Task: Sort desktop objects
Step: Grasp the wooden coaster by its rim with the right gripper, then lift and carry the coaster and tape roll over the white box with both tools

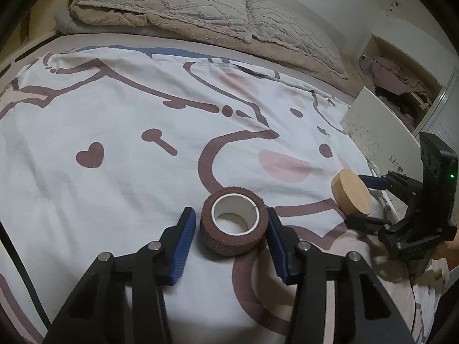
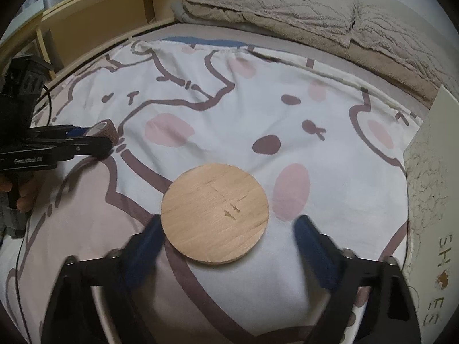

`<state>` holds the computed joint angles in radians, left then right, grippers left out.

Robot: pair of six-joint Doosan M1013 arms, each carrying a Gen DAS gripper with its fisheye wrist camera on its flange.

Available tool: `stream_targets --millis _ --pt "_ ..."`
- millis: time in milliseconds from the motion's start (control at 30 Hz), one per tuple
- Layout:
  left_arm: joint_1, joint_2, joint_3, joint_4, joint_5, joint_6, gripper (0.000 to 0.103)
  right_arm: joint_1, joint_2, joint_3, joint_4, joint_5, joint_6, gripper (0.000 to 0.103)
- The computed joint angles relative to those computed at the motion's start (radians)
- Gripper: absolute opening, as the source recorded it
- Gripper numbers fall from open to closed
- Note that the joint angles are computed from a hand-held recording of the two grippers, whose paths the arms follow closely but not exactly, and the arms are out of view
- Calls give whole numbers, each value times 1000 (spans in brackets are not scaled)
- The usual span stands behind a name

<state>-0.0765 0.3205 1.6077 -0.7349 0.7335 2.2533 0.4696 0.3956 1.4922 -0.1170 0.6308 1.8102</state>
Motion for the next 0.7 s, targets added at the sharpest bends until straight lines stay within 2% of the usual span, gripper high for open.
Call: stream_targets --millis 133,267,700 --pt "-2 -2 1 10 -9 -3 47 7 -2 0 9 -7 -45 68" --pt "-8 -9 3 38 -21 -27 43 9 -4 -5 12 1 -60 68" --pt "-26 -73 44 114 -36 -118 43 17 -48 19 72 14 -92 68"
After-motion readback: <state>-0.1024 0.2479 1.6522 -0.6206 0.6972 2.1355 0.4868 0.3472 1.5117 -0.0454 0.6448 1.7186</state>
